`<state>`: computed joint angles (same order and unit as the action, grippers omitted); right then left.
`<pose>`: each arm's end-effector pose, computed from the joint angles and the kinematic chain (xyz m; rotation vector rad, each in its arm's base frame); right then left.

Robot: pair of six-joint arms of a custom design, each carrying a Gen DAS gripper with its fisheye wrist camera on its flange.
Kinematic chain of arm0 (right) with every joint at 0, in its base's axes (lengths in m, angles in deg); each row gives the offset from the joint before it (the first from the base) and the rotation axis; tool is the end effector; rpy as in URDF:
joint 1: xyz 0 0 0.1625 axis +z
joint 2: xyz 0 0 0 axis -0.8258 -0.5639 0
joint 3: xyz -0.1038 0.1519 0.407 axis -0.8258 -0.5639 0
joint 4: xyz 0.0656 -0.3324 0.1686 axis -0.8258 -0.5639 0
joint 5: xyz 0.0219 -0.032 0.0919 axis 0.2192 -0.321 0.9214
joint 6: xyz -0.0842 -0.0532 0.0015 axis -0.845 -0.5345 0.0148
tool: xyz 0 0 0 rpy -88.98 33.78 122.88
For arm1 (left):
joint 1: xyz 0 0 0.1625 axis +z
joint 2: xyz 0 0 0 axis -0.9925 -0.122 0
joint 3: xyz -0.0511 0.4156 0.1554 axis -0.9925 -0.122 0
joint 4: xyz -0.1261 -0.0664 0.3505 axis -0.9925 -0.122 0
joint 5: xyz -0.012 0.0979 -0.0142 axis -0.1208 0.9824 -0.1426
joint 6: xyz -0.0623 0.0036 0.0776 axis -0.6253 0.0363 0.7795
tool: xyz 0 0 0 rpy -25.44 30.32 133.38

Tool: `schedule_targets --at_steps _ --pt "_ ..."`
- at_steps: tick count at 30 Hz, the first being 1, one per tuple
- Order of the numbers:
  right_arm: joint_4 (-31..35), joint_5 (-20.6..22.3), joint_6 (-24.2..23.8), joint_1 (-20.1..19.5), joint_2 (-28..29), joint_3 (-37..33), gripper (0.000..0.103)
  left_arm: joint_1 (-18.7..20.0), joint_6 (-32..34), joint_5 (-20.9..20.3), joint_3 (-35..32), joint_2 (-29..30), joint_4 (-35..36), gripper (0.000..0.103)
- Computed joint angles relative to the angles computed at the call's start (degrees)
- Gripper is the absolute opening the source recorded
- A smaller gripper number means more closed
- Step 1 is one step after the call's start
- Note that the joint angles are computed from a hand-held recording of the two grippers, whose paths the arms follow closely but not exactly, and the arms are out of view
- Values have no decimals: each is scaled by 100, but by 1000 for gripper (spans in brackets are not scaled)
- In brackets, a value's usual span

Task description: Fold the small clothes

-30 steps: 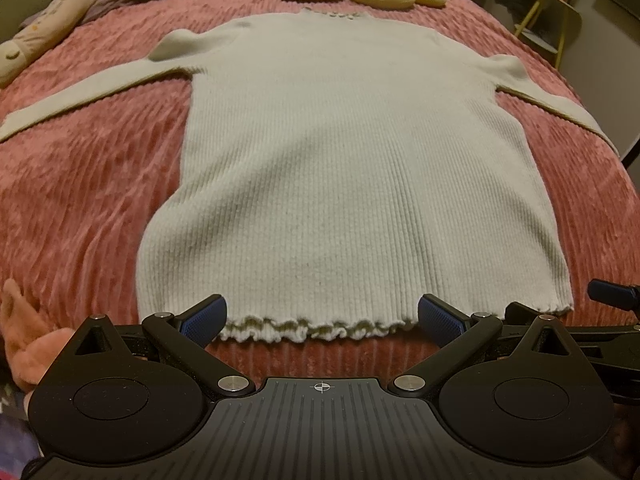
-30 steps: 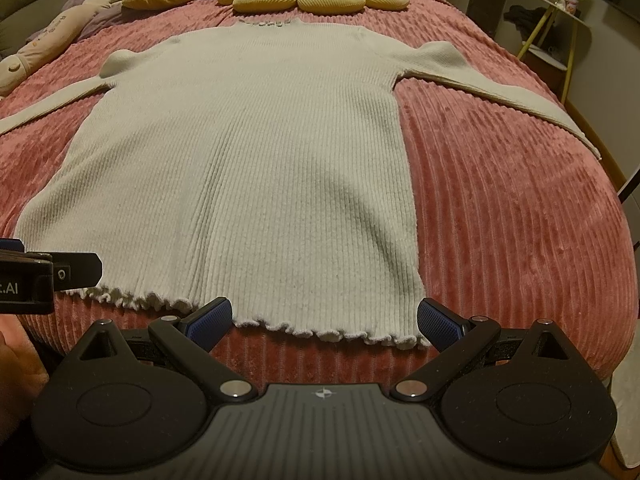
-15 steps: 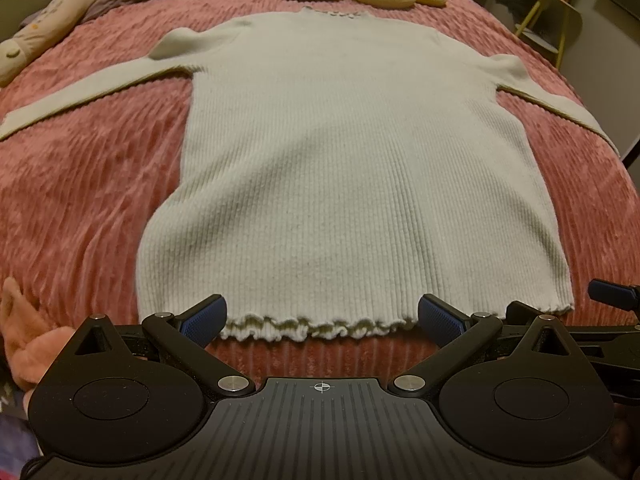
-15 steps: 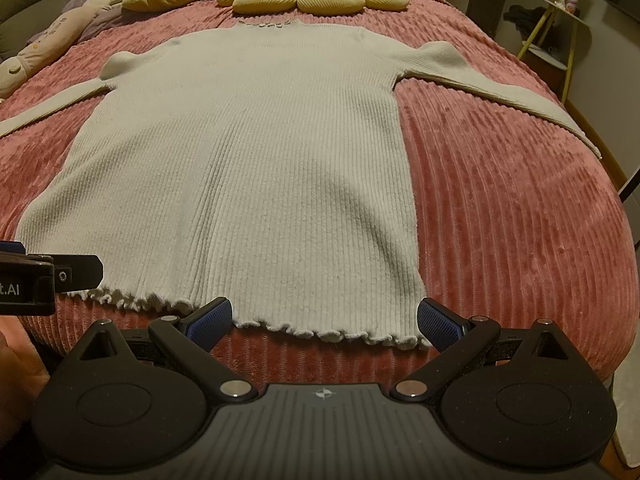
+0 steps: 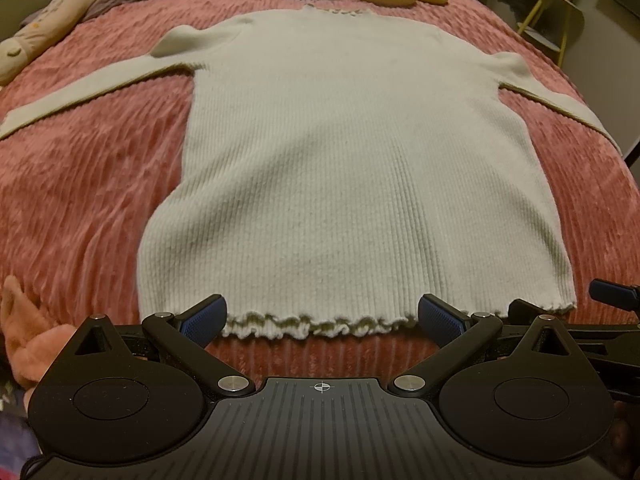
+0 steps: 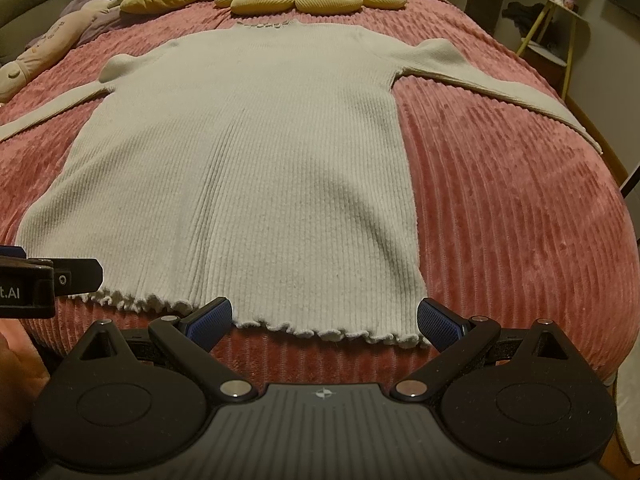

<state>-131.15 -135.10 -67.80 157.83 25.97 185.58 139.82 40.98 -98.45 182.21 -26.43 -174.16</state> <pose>0.1938 -0.6142 0.1378 0.1732 -2.2545 0.6617 -0.1630 -0.6181 0.1356 0.4363 2.3988 -0.5486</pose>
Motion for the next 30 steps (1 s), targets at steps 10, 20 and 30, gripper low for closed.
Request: schedule_targets --at_steps 10,20,30 --pt "-19 86 38 -21 -17 21 99 11 -26 2 -5 2 46 103" --pt "-270 484 24 -102 -77 146 99 37 -50 -47 -75 47 130 103" --pt "-256 2161 421 -724 -592 357 99 135 427 32 -656 416 -322 103"
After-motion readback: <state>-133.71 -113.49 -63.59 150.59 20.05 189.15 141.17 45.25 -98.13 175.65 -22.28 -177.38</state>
